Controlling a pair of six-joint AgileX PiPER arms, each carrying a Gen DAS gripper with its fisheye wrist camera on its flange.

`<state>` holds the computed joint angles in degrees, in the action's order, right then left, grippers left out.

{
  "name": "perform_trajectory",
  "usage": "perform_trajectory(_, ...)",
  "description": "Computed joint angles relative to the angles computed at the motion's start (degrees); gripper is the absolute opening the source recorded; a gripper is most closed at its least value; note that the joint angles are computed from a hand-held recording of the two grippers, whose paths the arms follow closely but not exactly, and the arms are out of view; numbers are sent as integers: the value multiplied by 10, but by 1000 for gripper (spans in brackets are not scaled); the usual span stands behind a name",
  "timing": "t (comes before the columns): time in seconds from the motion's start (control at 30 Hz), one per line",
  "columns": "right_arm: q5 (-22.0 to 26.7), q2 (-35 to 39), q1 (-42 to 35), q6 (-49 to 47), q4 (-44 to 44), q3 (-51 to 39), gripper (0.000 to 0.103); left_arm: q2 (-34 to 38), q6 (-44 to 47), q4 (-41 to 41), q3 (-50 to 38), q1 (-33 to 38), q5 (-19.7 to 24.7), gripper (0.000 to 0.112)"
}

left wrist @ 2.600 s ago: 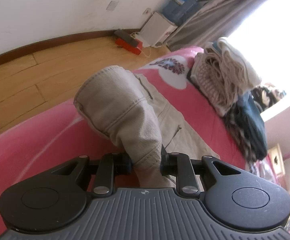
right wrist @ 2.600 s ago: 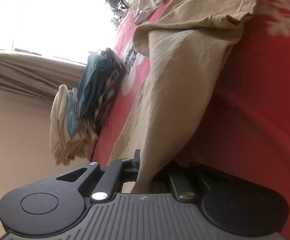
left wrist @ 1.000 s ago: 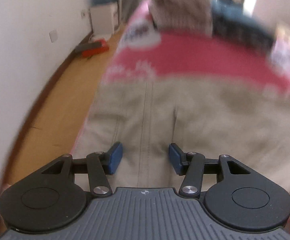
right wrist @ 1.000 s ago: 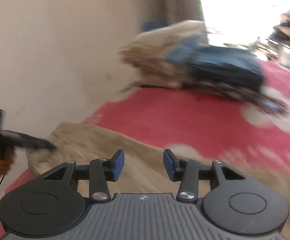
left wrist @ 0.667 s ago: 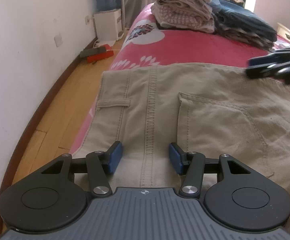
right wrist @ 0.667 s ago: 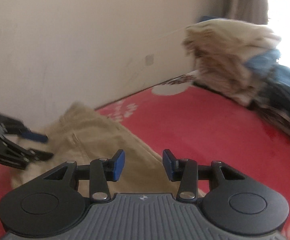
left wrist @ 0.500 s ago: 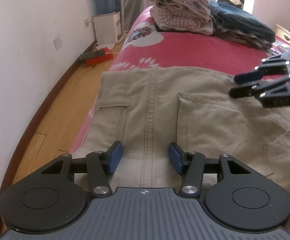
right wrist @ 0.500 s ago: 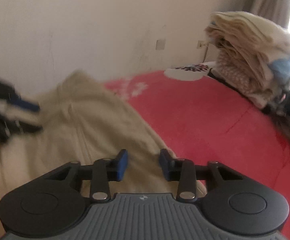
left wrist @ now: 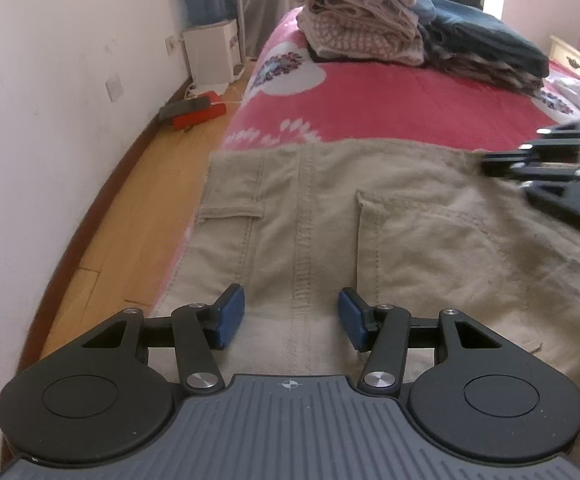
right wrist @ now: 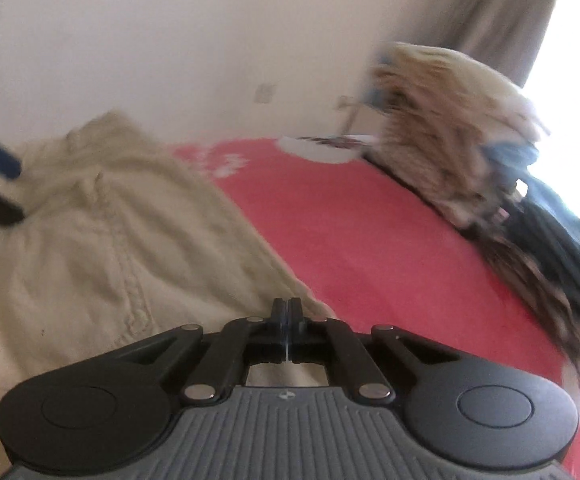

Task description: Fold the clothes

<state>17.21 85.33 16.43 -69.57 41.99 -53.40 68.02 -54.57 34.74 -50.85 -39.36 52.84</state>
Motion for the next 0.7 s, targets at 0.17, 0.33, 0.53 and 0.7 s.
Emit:
perform_trajectory(0.17, 126, -69, -159, 12, 33, 6, 5, 16, 12, 11, -58, -3, 3, 53)
perform_trajectory(0.33, 249, -123, -387, -7, 49, -2, 23, 126, 99, -52, -158, 7, -77, 53)
perform_trajectory(0.53, 249, -144, -639, -116, 73, -4, 38, 300, 231, -161, -324, -45, -136, 53)
perform_trajectory(0.7, 187, -108, -720, -185, 45, -3, 48, 418, 311, -212, -457, -98, -141, 54)
